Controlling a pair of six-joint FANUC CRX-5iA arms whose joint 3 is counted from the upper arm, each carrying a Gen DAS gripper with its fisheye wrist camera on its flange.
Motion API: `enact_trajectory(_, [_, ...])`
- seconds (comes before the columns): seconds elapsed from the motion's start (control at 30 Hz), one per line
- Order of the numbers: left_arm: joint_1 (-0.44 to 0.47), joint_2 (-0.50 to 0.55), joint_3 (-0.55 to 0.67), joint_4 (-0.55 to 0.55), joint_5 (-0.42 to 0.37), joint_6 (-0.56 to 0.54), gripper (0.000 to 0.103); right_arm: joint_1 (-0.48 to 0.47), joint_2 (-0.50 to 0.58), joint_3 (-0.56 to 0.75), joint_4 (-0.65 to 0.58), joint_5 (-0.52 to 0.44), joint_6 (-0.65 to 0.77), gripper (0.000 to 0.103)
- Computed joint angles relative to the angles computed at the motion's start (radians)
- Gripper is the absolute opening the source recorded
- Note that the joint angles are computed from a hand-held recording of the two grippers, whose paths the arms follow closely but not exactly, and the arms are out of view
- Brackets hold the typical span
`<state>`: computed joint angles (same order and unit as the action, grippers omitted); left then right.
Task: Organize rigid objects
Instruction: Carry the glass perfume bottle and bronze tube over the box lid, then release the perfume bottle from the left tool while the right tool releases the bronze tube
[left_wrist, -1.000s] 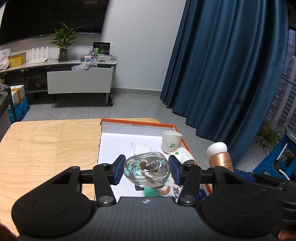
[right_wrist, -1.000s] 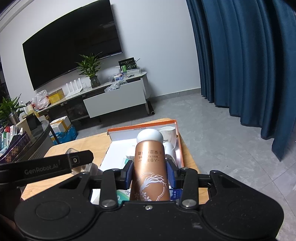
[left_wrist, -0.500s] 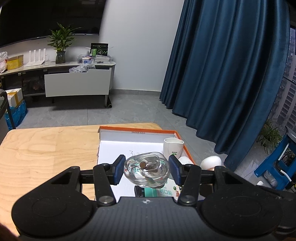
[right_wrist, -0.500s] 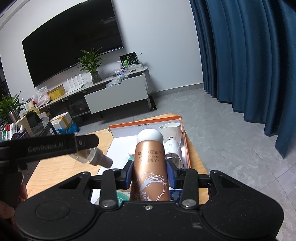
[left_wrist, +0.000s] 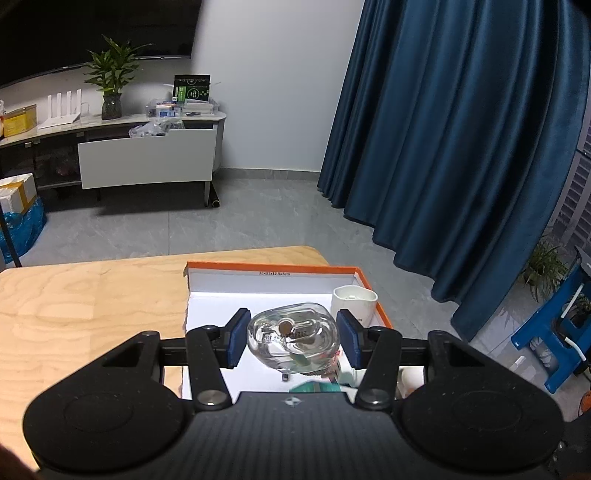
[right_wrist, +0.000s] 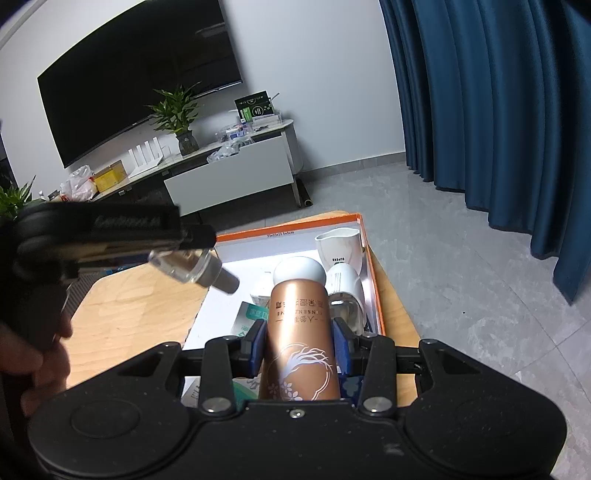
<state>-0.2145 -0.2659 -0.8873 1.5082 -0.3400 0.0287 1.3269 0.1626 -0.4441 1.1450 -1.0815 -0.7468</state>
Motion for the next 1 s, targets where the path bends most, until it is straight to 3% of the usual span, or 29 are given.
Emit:
enact_trajectory(0.57, [-0.066, 0.136, 0.099, 0.062, 0.041, -0.069, 0.052, -0.041, 0.033, 0.02, -0.012, 0.041, 0.028, 0.048])
enact_trajectory(0.6, [-0.069, 0.147, 0.105, 0.056, 0.044, -0.068, 0.052, -0.042, 0.036, 0.022, -0.006, 0.037, 0.031, 0.05])
enact_trajectory(0.67, [-0.066, 0.164, 0.118, 0.031, 0.043, -0.057, 0.052, -0.038, 0.04, 0.024, 0.018, 0.021, 0.028, 0.076])
enact_trajectory(0.7, [-0.063, 0.173, 0.124, 0.015, 0.04, -0.05, 0.052, -0.033, 0.041, 0.018, 0.038, 0.005, 0.016, 0.081])
enact_trajectory(0.9, [-0.043, 0.223, 0.163, -0.056, 0.009, 0.01, 0.051, -0.009, 0.024, -0.005, 0.061, -0.04, -0.026, 0.08])
enact_trajectory(1.0, [-0.018, 0.238, 0.181, -0.138, -0.024, 0.081, 0.056, 0.004, 0.015, -0.014, 0.056, -0.055, -0.038, 0.08])
